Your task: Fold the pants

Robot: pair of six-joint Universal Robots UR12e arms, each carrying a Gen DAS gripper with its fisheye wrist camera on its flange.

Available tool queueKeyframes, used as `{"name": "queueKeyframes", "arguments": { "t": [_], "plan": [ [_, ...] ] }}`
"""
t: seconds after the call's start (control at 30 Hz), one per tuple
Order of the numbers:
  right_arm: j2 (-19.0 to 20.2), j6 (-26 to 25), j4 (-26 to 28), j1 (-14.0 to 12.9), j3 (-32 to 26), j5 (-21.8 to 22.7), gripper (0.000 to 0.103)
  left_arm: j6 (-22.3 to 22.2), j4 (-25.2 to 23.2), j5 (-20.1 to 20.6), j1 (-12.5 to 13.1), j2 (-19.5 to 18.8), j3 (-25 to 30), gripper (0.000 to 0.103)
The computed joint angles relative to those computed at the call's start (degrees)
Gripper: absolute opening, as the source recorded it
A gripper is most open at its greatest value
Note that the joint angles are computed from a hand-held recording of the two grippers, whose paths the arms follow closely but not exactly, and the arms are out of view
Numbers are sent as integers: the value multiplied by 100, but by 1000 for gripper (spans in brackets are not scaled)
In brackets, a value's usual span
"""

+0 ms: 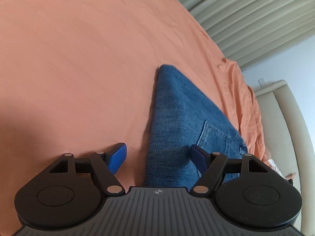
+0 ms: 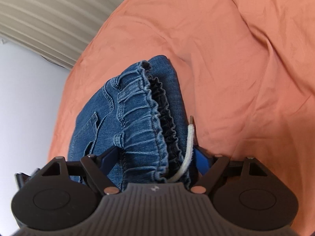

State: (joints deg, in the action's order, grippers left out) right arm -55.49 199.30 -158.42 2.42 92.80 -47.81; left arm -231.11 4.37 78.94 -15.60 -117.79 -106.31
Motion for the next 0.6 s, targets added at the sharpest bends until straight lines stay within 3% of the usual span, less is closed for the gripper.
{"name": "queueKeyframes", "arguments": {
  "t": [0.1, 0.17, 0.23, 0.3, 0.33, 0.47, 0.6],
  "plan": [
    [105, 140, -105, -43, -14, 307, 76, 144, 64, -33, -18, -86, 70, 85],
    [132, 161, -172, -41, -12, 385, 68, 191, 50, -11, -27, -99, 90, 82],
    [136, 170, -196, -38, -9, 416, 62, 139, 135, -166, 5, -107, 68, 60],
    [94, 71, -189, -27, 16, 394, 51, 13, 248, -377, 44, -128, 47, 45],
    [69, -6, -154, -22, 16, 371, 48, 22, 230, -359, 37, -124, 49, 42],
    [-72, -545, 111, 30, -59, 140, 32, 517, -89, 105, -108, -60, 144, 28],
    [-186, -873, 246, 164, -181, -261, 28, 981, -334, 579, -272, 9, 248, 18]
  ]
}}
